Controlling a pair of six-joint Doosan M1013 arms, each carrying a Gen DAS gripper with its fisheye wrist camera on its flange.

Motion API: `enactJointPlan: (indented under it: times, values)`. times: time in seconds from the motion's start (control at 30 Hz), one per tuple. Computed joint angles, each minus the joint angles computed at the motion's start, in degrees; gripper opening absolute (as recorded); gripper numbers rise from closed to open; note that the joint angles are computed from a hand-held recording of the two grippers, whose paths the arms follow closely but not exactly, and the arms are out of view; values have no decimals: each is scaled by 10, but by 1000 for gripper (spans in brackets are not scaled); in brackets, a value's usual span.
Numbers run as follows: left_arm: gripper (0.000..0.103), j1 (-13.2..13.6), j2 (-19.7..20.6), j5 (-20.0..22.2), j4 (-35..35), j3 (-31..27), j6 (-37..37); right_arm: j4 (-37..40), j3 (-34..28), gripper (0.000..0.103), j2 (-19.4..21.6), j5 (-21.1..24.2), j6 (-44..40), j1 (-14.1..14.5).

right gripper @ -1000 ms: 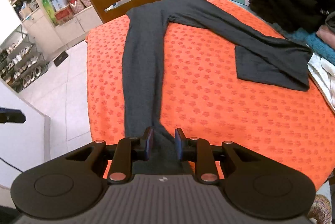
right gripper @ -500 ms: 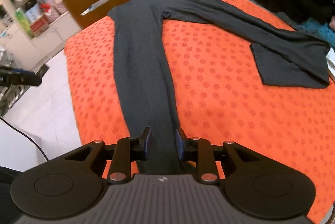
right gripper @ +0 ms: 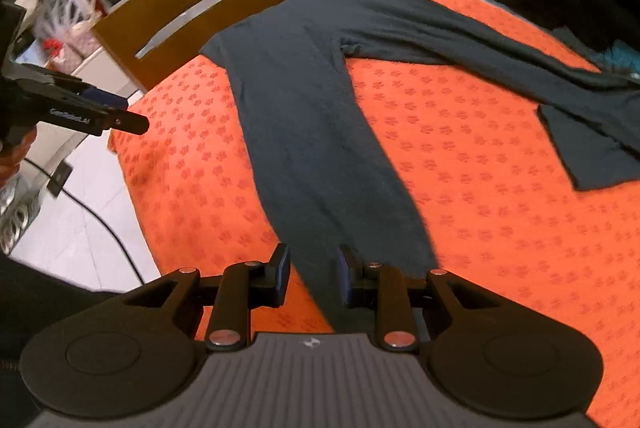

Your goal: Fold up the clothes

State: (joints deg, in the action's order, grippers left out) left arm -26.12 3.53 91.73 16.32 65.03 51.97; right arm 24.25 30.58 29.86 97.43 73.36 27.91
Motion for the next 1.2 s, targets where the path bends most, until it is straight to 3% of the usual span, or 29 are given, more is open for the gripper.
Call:
enactJointPlan:
  times: [0.17, 0.4, 0.6, 0.77, 1.1, 1.17, 1.2]
  values:
    - [60, 61, 1, -18, -60, 4, 143, -64, 5, 29, 2, -30, 101, 39]
    - [60, 109, 13, -42, -92, -1, 307, -169, -6, 33, 19, -49, 158, 93]
    - [60, 131, 28, -49, -92, -9, 395, -238, -21, 32, 34, -37, 157, 117]
    - [50, 146, 38, -64, -102, -12, 452, -256, -35, 18, 41, -25, 173, 121]
    - [46, 159, 56, -66, -141, -16, 531, -253, -61, 26, 51, 1, 191, 122]
    - [32, 163, 56, -70, -153, -16, 538, -254, -62, 24, 54, 3, 202, 121]
    - [19, 166, 56, -72, -160, -16, 541, -255, -57, 19, 52, -4, 209, 120]
